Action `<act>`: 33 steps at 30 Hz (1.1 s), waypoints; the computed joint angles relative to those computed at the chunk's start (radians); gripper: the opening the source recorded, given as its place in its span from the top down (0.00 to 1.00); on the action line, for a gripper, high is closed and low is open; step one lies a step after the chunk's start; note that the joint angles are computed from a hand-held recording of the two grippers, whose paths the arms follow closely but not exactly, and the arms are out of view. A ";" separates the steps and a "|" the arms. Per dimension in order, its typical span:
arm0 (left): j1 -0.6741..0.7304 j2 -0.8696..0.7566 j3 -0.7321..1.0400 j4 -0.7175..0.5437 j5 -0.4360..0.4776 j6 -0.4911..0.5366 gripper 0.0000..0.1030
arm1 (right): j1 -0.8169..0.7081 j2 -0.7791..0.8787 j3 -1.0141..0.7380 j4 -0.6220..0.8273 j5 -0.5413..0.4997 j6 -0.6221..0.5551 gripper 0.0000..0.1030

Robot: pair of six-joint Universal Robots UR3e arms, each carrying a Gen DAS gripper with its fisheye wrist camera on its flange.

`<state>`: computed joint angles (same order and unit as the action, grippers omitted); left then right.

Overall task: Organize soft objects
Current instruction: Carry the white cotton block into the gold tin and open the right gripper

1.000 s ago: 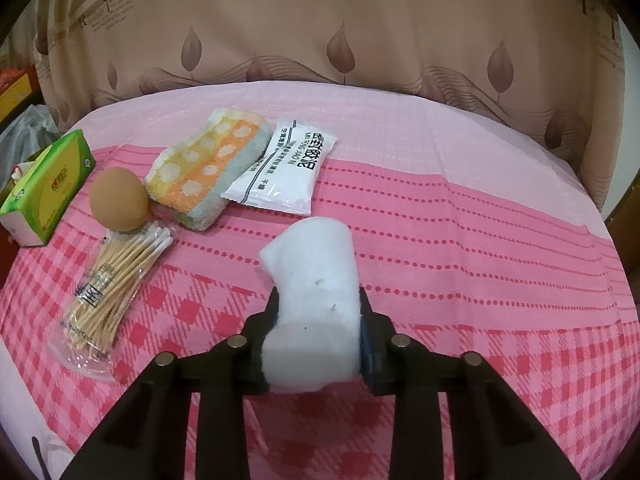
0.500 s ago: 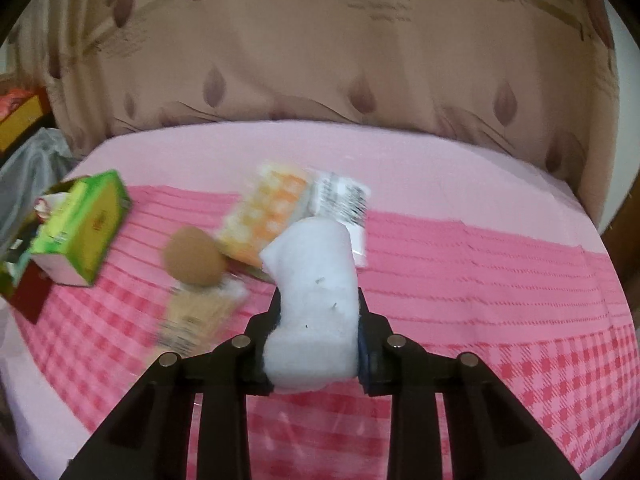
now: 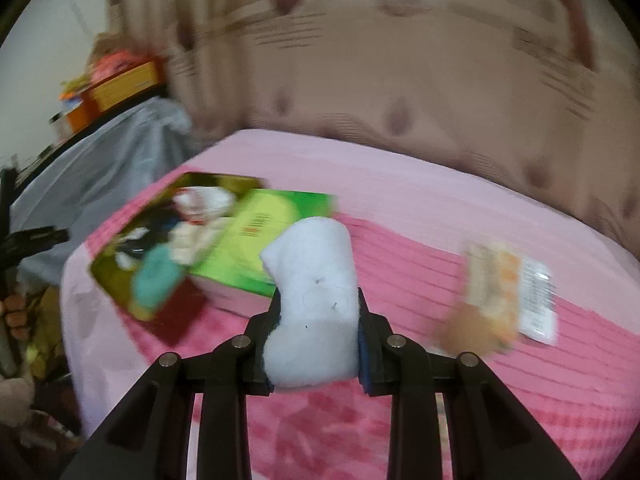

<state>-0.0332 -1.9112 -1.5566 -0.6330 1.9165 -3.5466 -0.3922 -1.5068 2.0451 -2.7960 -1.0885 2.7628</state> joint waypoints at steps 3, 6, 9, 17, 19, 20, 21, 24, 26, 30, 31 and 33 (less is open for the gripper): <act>0.006 0.004 -0.002 -0.006 -0.007 -0.002 0.54 | 0.126 0.072 -0.080 -0.009 -0.032 0.039 0.75; 0.011 0.006 -0.003 -0.007 -0.003 -0.006 0.54 | 0.230 0.144 -0.158 -0.015 -0.066 0.071 0.75; 0.020 0.012 -0.010 -0.006 -0.004 -0.018 0.54 | 0.300 0.215 -0.235 -0.006 -0.089 0.086 0.75; 0.054 0.038 -0.036 -0.009 -0.029 -0.058 0.54 | 0.426 0.406 -0.470 0.055 -0.152 0.126 0.74; 0.058 0.038 -0.035 -0.012 -0.035 -0.055 0.54 | 0.442 0.441 -0.516 0.074 -0.164 0.132 0.74; 0.060 0.039 -0.035 -0.013 -0.037 -0.050 0.54 | 0.458 0.474 -0.559 0.093 -0.180 0.137 0.74; 0.059 0.038 -0.035 -0.013 -0.038 -0.048 0.54 | 0.466 0.494 -0.586 0.103 -0.190 0.138 0.74; 0.052 0.031 -0.028 -0.016 -0.029 -0.045 0.54 | 0.478 0.549 -0.654 0.139 -0.210 0.142 0.72; 0.047 0.028 -0.026 -0.012 -0.022 -0.045 0.54 | 0.482 0.575 -0.683 0.156 -0.216 0.146 0.70; 0.039 0.020 -0.018 -0.016 -0.018 -0.045 0.54 | 0.485 0.600 -0.698 0.153 -0.225 0.148 0.63; 0.036 0.018 -0.014 -0.020 -0.016 -0.041 0.54 | 0.486 0.600 -0.694 0.145 -0.227 0.146 0.60; 0.030 0.009 -0.002 -0.022 -0.013 -0.032 0.54 | 0.484 0.598 -0.693 0.141 -0.213 0.143 0.50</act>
